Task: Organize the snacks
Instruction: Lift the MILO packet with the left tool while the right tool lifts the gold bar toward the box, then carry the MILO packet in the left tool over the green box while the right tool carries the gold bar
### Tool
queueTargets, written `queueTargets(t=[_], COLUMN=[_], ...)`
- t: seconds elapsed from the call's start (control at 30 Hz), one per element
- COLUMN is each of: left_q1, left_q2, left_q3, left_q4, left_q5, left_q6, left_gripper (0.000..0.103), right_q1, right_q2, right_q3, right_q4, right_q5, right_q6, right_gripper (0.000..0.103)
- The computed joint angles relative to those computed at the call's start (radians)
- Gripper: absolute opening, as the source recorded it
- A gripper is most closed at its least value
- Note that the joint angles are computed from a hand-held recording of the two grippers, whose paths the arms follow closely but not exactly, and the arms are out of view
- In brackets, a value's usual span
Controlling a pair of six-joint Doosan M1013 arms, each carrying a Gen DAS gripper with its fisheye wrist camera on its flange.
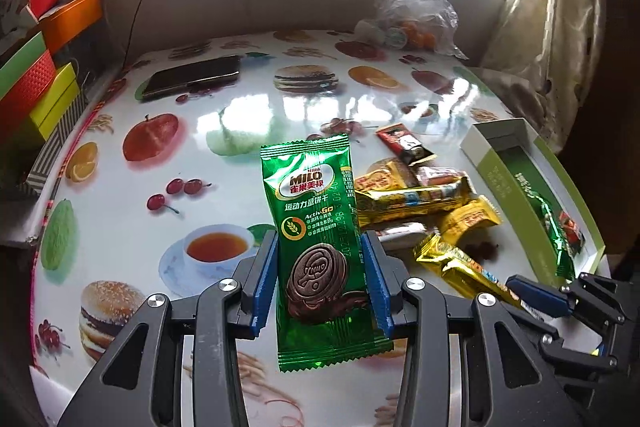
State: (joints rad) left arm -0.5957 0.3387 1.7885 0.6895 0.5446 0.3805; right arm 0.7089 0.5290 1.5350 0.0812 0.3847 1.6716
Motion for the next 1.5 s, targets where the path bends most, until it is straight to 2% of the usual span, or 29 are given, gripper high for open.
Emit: queueTargets(t=[0.3, 0.5, 0.67, 1.07, 1.17, 1.23, 1.5], left_q1=[-0.025, -0.035, -0.046, -0.064, -0.065, -0.07, -0.083], left_q2=[-0.001, 0.009, 0.025, 0.087, 0.109, 0.118, 0.172], left_q3=[-0.024, -0.05, -0.082, -0.175, -0.202, -0.212, -0.27], left_q4=[0.031, -0.014, -0.057, -0.26, -0.337, -0.347, -0.49], left_q5=[-0.014, -0.051, -0.077, -0.119, -0.116, -0.113, -0.08], left_q6=[0.011, 0.077, 0.14, 0.373, 0.446, 0.459, 0.609], left_gripper=[0.042, 0.042, 0.042, 0.042, 0.042, 0.042, 0.042], right_q1=[-0.016, -0.032, -0.044, -0.077, -0.085, -0.091, -0.115], right_q2=[-0.043, -0.074, -0.094, -0.123, -0.126, -0.129, -0.12], right_q3=[0.046, 0.08, 0.098, 0.136, 0.142, 0.147, 0.155], right_q4=[-0.085, -0.269, -0.45, -0.701, -0.743, -0.77, -0.778], right_q5=[-0.063, -0.092, -0.082, -0.041, -0.022, -0.01, 0.021], right_q6=[0.133, 0.355, 0.55, 0.846, 0.9, 0.935, 0.966], right_gripper=[0.022, 0.022, 0.022, 0.022, 0.022, 0.022, 0.022])
